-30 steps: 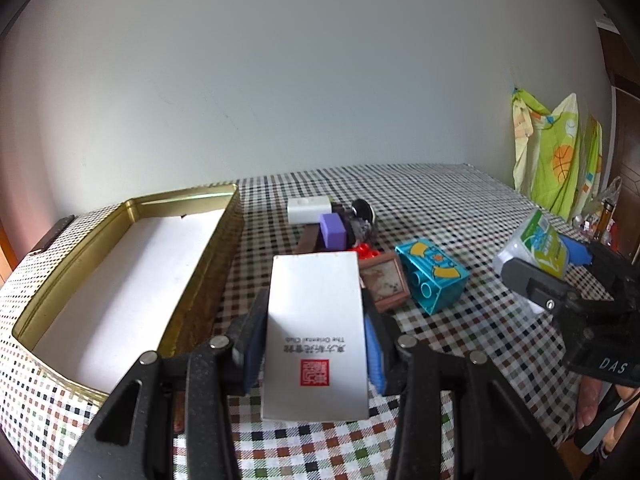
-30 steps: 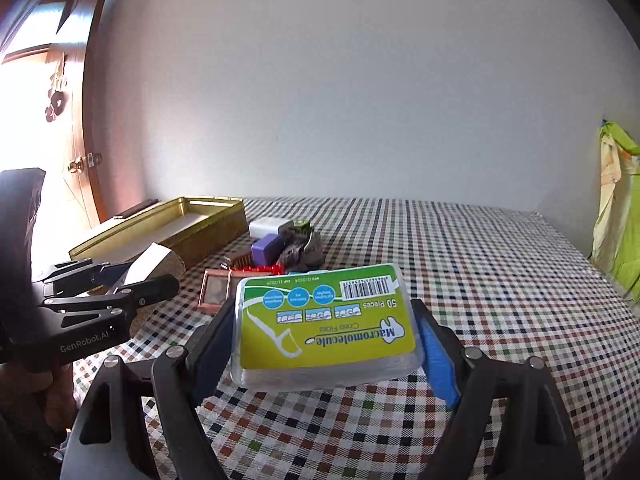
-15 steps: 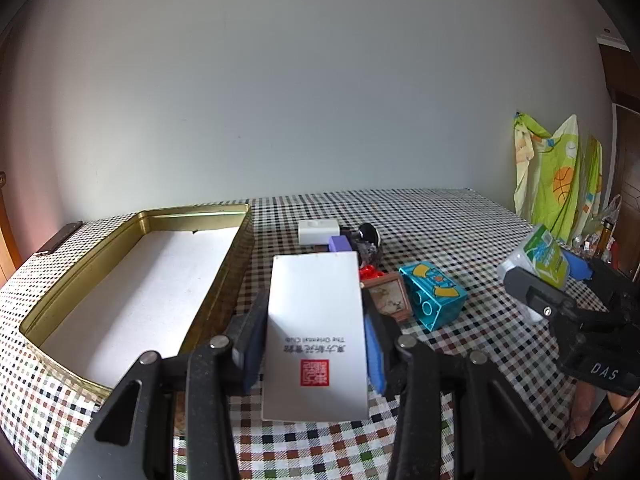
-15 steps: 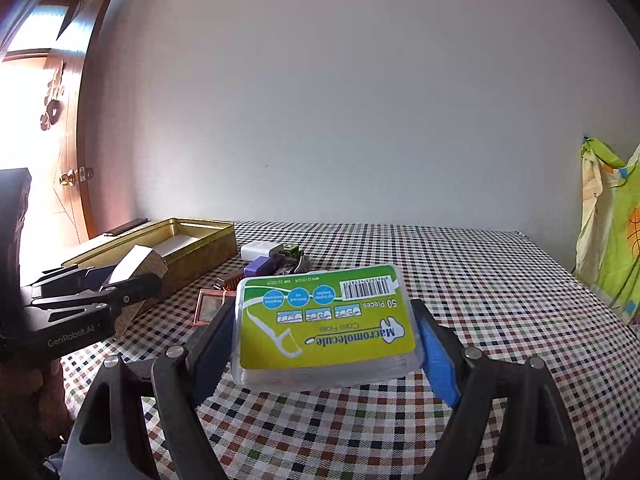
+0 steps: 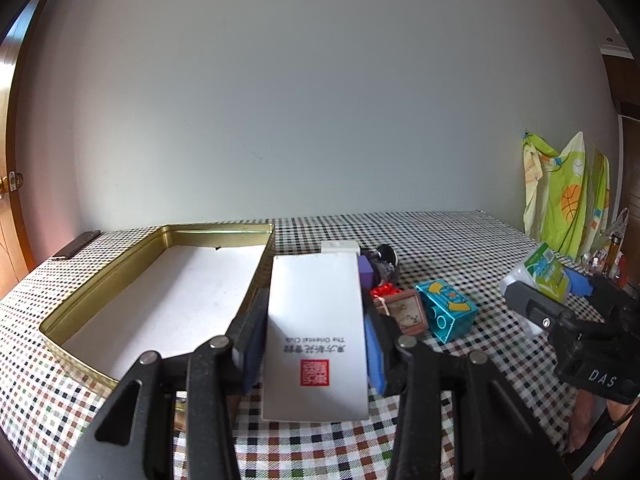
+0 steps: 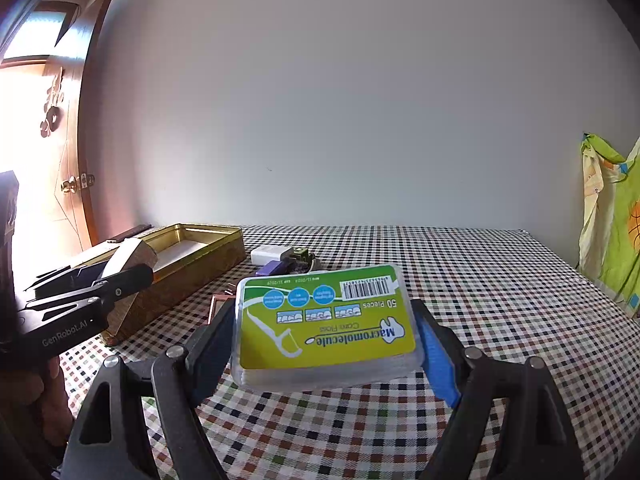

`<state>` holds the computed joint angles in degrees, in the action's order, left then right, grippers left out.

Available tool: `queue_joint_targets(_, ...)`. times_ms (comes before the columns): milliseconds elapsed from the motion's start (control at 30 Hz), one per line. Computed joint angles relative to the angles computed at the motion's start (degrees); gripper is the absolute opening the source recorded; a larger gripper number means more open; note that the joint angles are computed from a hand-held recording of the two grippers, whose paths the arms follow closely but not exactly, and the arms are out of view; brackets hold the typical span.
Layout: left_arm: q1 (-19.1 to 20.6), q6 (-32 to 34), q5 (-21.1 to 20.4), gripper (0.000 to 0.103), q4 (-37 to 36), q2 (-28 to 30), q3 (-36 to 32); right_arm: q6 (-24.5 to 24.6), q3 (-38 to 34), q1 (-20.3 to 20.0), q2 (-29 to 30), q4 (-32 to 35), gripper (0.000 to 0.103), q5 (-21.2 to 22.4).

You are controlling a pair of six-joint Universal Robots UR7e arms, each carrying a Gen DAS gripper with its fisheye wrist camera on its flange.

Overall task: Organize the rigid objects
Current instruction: 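Carry the white box with the left tool while the right tool carries the floss box to the tin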

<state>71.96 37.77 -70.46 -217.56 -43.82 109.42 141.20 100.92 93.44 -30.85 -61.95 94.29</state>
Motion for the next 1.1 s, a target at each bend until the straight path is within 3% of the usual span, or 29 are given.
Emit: queue_joint_targets(1100,1.75,-0.20,-1.82,0.041,-5.00,-1.42,1.23,0.18,-2.43,2.07,2.72,0.83,0.084,-0.66)
